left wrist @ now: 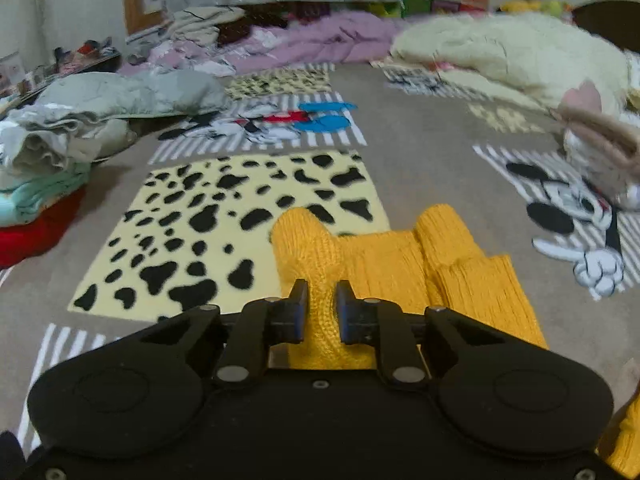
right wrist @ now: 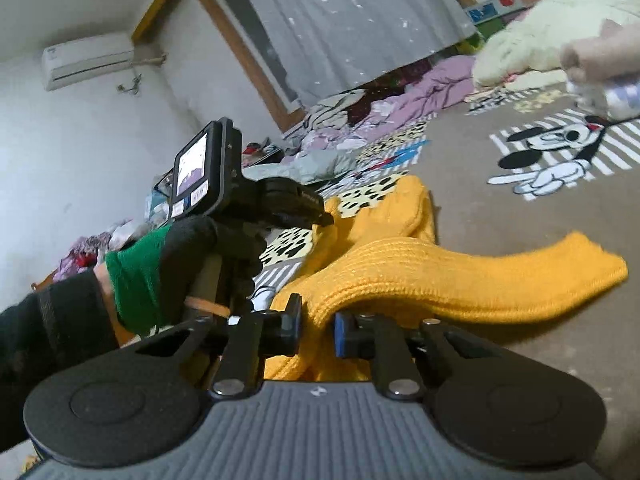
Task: Fold clothes
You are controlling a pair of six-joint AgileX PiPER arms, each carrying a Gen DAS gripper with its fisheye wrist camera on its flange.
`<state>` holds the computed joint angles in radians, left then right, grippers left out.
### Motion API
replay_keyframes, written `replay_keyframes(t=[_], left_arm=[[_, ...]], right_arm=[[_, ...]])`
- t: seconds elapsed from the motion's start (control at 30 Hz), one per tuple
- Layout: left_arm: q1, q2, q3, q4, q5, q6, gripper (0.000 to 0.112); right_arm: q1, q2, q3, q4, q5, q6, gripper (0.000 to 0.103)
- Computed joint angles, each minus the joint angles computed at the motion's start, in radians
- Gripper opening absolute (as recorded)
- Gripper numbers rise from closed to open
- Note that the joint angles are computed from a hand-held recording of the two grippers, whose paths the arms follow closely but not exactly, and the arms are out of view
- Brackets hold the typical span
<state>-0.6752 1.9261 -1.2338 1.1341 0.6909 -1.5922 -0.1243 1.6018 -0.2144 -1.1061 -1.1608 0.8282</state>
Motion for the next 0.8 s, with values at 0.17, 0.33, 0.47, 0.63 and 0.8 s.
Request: replay_keyframes(t=[0.17, 0.33, 0.47, 0.63, 0.8], left_arm=[[-0.008, 0.052, -0.05, -0.054, 0.013, 0.088, 0.03], [-0.033, -0.1, 0.118, 0.092, -0.035, -0.126, 0.03], [-0.063, -0.074, 0.121, 0.034, -0.028, -0.001, 0.028], [-0.067, -0.143, 0.225, 0.113, -0.047, -0.162, 0.029], [-0.22, -0.322, 0.376, 0.19, 0.045, -0.282, 0.029]], right_arm=[[0.031, -0.017, -0.011, 0.022, 0.074, 0.022, 0.017], [-0.005, -0.054, 0.004, -0.001, 0.058, 0.038, 0.02], [-0.018, -0.053, 0.006, 0.013, 0.051, 0.046, 0.021], [-0.03, -0.038, 0.001, 0.034, 0.05, 0.066, 0.03], [-0.116, 0.054, -0.04, -0.04, -0.007, 0.18, 0.032]])
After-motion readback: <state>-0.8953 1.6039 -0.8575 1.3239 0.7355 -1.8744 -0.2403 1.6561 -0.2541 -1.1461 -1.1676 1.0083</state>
